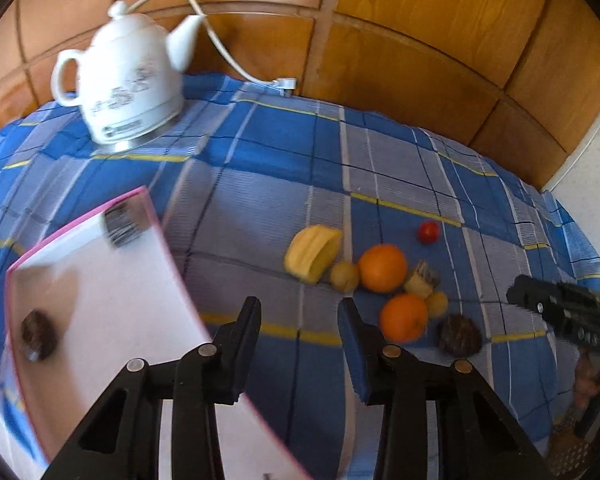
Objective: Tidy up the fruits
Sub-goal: 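Move the right gripper back over the fruit group, then grasp the yellow pear piece with the left gripper while the right grasps the dark brown lump, then carry the yellow pear piece into the tray and open the left gripper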
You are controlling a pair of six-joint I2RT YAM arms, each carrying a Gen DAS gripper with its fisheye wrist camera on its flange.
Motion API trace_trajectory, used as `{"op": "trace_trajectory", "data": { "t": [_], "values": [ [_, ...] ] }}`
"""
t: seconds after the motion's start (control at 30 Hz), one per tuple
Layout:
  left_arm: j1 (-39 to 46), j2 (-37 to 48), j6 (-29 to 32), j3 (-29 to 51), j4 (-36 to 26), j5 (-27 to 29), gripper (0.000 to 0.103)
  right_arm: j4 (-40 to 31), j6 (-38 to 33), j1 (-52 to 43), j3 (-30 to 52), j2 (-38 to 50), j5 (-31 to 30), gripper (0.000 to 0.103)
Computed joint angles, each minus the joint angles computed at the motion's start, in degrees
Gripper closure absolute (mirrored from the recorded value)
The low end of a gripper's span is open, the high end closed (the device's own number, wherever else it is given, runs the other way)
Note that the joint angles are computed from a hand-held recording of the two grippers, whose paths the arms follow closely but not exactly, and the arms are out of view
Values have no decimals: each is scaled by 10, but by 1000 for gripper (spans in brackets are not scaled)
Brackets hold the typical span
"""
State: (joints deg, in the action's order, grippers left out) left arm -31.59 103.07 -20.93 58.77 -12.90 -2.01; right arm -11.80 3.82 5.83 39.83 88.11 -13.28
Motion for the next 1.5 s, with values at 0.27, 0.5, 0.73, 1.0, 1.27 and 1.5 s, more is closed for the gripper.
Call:
{"op": "trace_trajectory", "data": {
  "t": [0.27, 0.5, 0.73, 1.0, 1.27, 1.5],
  "values": [
    [20, 142, 32, 157, -42, 32, 63, -6, 4, -3, 6, 4, -17, 66],
    [36, 224, 29, 233, -68, 78, 61, -7, 6, -3, 10, 7, -19, 66],
    [36, 179, 12, 162, -5, 79, 68, 15, 53, -58, 0, -5, -21, 66],
    [10, 36, 14, 10, 59, 58, 68, 1, 58, -82, 18, 27, -46, 66],
    [-47, -97, -1, -137, 99, 36, 68, -4, 2, 15, 14, 39, -44, 67],
    [-60, -178, -34, -222, 108, 27, 71, 7, 0, 94, 39, 80, 12, 68]
  ]
}}
